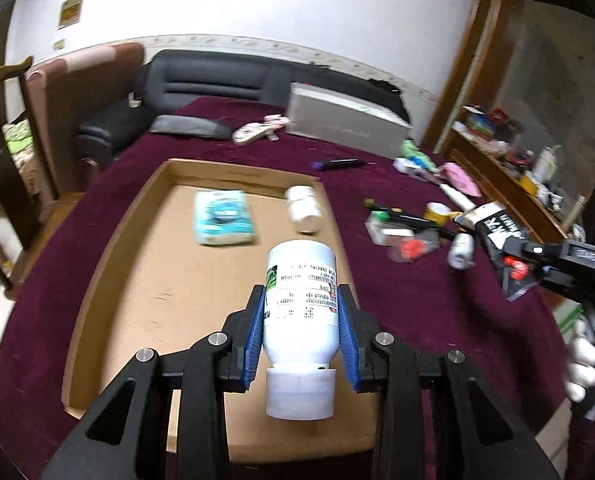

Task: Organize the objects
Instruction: 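Place the white bottle in the box with the left gripper while the right drops the snack packet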

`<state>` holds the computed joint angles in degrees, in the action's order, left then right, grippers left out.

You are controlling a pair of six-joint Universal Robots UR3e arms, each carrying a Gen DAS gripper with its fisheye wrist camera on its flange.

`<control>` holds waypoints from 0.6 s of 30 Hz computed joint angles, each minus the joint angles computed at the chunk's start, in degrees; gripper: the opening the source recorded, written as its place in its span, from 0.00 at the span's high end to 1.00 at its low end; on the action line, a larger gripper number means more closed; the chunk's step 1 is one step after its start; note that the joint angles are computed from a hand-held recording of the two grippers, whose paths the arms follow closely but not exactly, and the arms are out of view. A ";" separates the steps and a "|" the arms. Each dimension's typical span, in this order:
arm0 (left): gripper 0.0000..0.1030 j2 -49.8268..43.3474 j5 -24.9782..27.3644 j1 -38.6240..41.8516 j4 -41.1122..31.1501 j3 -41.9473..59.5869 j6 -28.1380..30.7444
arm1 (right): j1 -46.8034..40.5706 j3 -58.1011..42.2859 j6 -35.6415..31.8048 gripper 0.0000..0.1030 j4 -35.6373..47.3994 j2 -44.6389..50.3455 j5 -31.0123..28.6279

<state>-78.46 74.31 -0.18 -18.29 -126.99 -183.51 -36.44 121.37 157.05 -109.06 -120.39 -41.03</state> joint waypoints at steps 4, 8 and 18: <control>0.72 -2.97 0.85 4.10 -2.33 3.10 3.05 | 16.28 -4.90 12.82 0.78 -16.15 12.95 -4.37; 0.72 -9.40 1.48 7.02 -3.64 8.82 4.89 | 30.01 -15.56 20.84 0.78 -24.80 28.20 -10.79; 0.72 -25.99 0.27 9.36 -10.61 24.55 7.76 | 47.33 -49.11 27.64 0.78 -22.20 59.58 -27.55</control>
